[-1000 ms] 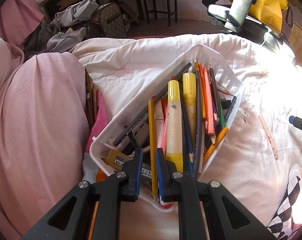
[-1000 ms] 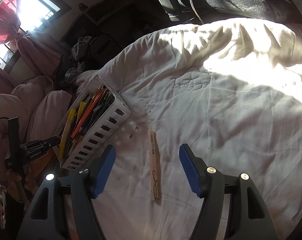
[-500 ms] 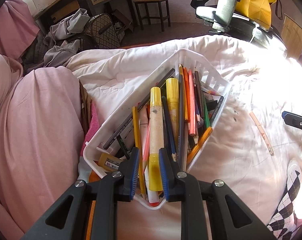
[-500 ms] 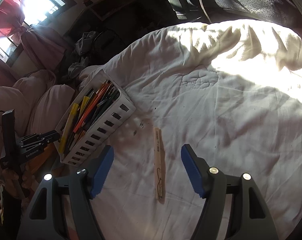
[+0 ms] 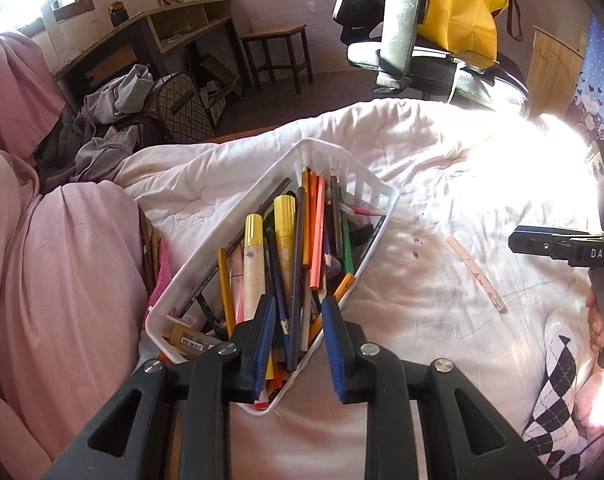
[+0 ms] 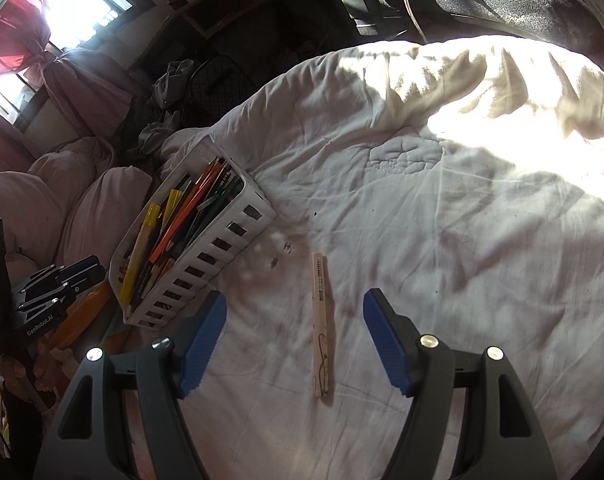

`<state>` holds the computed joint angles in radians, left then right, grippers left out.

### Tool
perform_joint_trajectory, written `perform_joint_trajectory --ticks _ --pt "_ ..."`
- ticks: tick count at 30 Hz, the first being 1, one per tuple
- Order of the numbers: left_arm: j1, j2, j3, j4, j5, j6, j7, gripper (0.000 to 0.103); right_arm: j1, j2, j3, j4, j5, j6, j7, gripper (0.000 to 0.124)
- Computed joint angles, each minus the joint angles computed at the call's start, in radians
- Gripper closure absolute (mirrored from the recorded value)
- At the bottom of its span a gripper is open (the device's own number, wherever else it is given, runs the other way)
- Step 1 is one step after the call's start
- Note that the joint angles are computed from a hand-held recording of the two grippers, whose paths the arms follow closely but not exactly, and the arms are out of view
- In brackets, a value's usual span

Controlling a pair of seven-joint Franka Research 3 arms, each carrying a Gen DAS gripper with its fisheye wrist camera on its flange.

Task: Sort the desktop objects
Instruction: 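Withdraw the open left tool from the basket toward the beige pencil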

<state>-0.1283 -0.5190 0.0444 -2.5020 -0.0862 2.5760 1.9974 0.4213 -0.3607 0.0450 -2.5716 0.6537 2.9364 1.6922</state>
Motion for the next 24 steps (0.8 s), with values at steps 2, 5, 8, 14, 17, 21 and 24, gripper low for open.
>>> perform_joint_trajectory --ticks 2,5,8,14,17,21,24 --pt "-0.040 -0.008 0.021 0.002 -0.054 -0.018 0.020 0.074 0.007 0.000 -0.009 0.002 0.012 0.002 -0.007 0.051" --pt "-0.083 -0.021 0.022 -0.006 -0.122 -0.035 0.032 0.073 0.047 -0.004 -0.049 0.003 0.081 0.008 -0.054 0.046" --pt "-0.112 -0.035 -0.002 -0.030 -0.163 -0.028 0.006 0.073 0.088 -0.009 -0.089 0.010 0.180 0.003 -0.125 0.045" --pt "-0.161 -0.048 -0.045 -0.082 -0.217 0.010 -0.093 0.073 0.051 -0.028 -0.073 0.018 0.243 -0.043 -0.161 0.045" --pt "-0.191 -0.040 -0.036 -0.097 -0.255 0.026 -0.147 0.073 -0.004 -0.048 -0.053 0.021 0.185 -0.096 -0.118 0.044" --pt "-0.220 -0.012 -0.017 -0.114 -0.313 0.033 -0.191 0.072 -0.046 -0.060 -0.064 0.035 0.144 -0.211 -0.092 0.037" --pt "-0.207 0.014 -0.042 -0.120 -0.288 0.032 -0.214 0.072 -0.037 -0.062 -0.084 0.043 0.184 -0.256 -0.134 0.037"
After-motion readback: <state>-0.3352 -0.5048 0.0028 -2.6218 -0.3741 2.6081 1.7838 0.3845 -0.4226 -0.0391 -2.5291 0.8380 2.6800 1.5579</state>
